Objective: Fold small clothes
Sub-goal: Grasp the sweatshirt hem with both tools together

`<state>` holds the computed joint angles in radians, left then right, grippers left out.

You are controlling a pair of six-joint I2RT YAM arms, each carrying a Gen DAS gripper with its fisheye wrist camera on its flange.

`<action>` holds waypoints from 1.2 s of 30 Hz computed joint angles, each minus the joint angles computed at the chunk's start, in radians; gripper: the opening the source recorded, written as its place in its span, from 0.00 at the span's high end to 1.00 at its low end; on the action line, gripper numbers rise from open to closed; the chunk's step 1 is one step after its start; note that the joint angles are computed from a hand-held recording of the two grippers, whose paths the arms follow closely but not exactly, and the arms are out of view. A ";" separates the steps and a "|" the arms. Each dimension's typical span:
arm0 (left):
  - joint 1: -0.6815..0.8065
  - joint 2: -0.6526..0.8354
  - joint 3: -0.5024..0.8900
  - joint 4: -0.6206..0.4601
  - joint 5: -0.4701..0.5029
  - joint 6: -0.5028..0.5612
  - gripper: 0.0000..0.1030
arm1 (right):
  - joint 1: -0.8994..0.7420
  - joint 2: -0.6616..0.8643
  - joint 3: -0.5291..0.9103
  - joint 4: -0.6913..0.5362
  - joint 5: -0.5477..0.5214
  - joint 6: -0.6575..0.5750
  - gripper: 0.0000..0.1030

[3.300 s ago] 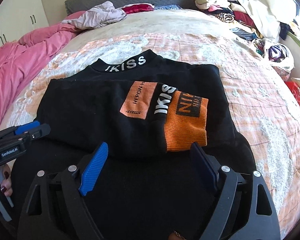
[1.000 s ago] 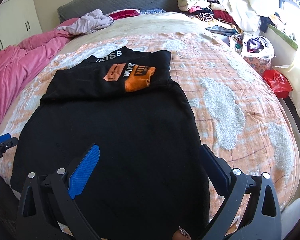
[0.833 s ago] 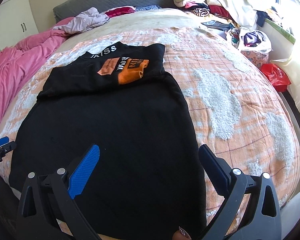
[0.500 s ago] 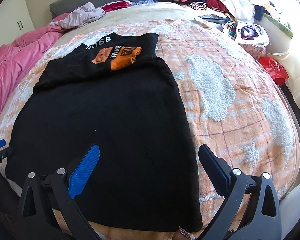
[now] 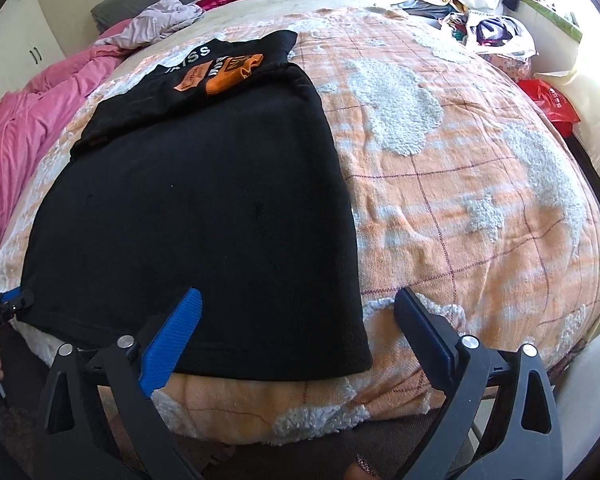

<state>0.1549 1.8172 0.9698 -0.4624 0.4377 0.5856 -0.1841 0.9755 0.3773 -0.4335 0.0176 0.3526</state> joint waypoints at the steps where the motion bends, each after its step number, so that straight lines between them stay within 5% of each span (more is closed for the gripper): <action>1: 0.007 -0.001 0.003 -0.013 0.010 0.008 0.49 | -0.005 -0.006 0.000 -0.010 -0.005 -0.007 0.32; 5: 0.042 0.012 0.033 -0.087 0.039 0.041 0.50 | -0.041 -0.047 -0.009 -0.020 -0.063 -0.047 0.70; 6: 0.051 0.016 0.042 -0.108 0.047 0.052 0.50 | -0.046 -0.052 -0.011 -0.022 -0.073 -0.062 0.89; 16: 0.059 0.026 0.036 -0.129 0.067 0.061 0.51 | -0.229 -0.246 -0.007 -0.006 -0.329 -0.112 0.91; 25: 0.055 0.031 0.058 -0.181 0.072 0.075 0.81 | -0.341 -0.211 0.075 -0.015 -0.364 -0.144 0.91; 29: 0.059 0.058 0.093 -0.239 0.105 0.066 0.87 | -0.299 -0.181 0.070 0.010 -0.310 -0.133 0.91; 30: 0.057 0.060 0.096 -0.237 0.108 0.056 0.95 | -0.291 -0.172 0.065 0.020 -0.301 -0.125 0.91; 36: 0.080 0.071 0.195 -0.277 0.236 -0.024 0.96 | -0.290 -0.170 0.051 0.038 -0.313 -0.105 0.91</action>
